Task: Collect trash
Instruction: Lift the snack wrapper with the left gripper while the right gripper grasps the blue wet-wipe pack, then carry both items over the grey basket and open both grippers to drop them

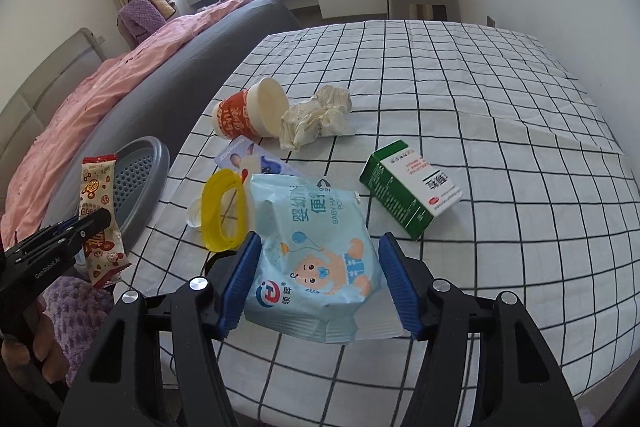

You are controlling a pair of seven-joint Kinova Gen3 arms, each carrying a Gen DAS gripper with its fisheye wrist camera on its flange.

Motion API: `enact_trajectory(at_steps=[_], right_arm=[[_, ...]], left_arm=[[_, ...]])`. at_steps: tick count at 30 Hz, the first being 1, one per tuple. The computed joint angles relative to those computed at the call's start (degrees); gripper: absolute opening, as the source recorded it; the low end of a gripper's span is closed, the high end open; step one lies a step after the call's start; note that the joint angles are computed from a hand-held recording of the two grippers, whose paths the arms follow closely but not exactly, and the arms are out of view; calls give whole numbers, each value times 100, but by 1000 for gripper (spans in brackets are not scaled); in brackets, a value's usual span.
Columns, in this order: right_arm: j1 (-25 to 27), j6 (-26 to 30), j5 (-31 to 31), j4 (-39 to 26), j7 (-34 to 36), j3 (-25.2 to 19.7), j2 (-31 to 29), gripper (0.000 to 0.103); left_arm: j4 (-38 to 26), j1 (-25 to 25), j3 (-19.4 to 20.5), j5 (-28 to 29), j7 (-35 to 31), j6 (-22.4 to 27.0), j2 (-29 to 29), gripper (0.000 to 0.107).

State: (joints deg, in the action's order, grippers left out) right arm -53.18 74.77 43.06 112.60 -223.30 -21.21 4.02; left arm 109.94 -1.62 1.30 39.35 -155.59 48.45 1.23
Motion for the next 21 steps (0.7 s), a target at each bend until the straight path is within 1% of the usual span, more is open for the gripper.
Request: enact_trajectory(at_steps=[4, 6, 9, 11, 14, 21], right_arm=[[-205, 153, 226, -343, -136, -10, 306, 60], [-295, 184, 389, -543, -76, 70, 437, 60], [-328, 39, 625, -796, 191, 224, 599, 60], [-290, -152, 743, -961, 454, 346, 713, 60], [-158, -592, 817, -1166, 893, 538, 884, 60], [104, -1527, 876, -1699, 1884, 1010, 1330, 60]], left_arm=[[-43, -175, -125, 56, -207, 124, 45, 22], [-78, -293, -184, 92, -357, 163, 86, 22], [-203, -476, -246, 105, -447, 212, 208, 22], [-331, -612, -267, 106, -466, 255, 329, 22], [-505, -795, -250, 93, -493, 246, 515, 22], [-993, -1079, -83, -73, -323, 150, 1009, 22]])
